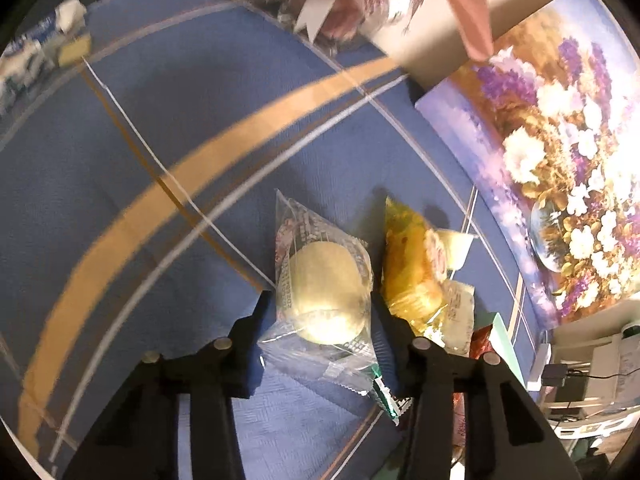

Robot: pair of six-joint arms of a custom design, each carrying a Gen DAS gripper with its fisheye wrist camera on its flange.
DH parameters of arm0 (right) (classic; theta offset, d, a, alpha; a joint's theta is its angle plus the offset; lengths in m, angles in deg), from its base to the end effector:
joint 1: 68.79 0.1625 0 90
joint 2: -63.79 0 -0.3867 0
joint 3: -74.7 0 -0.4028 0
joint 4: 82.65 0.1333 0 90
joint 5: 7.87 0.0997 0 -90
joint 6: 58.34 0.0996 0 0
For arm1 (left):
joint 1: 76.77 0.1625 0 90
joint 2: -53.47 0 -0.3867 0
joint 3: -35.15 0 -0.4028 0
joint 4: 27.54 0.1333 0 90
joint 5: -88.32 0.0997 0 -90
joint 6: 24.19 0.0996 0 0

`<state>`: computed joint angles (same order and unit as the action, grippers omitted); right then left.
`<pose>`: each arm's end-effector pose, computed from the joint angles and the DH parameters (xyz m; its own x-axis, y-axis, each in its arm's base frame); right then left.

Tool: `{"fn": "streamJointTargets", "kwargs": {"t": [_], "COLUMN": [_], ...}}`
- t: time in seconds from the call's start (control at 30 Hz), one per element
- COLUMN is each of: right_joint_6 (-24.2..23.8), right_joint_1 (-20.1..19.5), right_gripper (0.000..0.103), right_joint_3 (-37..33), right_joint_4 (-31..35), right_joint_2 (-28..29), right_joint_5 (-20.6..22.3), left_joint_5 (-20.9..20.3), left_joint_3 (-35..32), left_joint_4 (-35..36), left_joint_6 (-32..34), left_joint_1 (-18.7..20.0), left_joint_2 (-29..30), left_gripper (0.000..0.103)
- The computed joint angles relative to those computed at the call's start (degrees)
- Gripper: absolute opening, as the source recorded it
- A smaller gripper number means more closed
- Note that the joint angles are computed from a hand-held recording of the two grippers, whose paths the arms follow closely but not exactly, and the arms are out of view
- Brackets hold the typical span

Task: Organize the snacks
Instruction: 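Carry both packets over the white tray and open both tools to drop them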

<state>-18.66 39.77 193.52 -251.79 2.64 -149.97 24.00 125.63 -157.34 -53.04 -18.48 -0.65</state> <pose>0.2165 -0.4729 0.1404 -0.7081 0.6235 0.3315 0.2025 0.6290 -0.7506 -0.1946 -0.6508 0.1534 -0.9367 -0.0142 -0.3499 0.0830 0.9617 -0.2613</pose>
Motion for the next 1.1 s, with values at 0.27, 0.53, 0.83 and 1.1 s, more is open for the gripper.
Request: {"fn": "streamJointTargets", "kwargs": {"t": [0.27, 0.53, 0.83, 1.1], "right_joint_6": [4.2, 16.7, 30.0, 28.9], "right_joint_1": [-0.1, -1.5, -2.6, -3.6], "right_gripper": [0.056, 0.056, 0.056, 0.059], "right_joint_3": [4.6, 13.1, 19.5, 21.1], "right_joint_4": [-0.5, 5.6, 17.5, 14.9], "right_joint_2": [-5.6, -17.1, -27.1, -27.9], "right_joint_5": [-2.7, -6.7, -7.8, -5.6], "left_joint_5": [-1.9, -12.9, -20.3, -20.1], "left_joint_3": [1.9, 3.2, 6.4, 7.1], "left_joint_4": [-1.7, 2.2, 8.1, 9.8], "left_joint_6": [2.5, 9.7, 15.6, 14.3], "left_joint_1": [-3.0, -9.4, -15.6, -16.0], "left_joint_2": [-3.0, -0.4, 2.0, 1.9], "left_gripper": [0.047, 0.047, 0.047, 0.059]}}
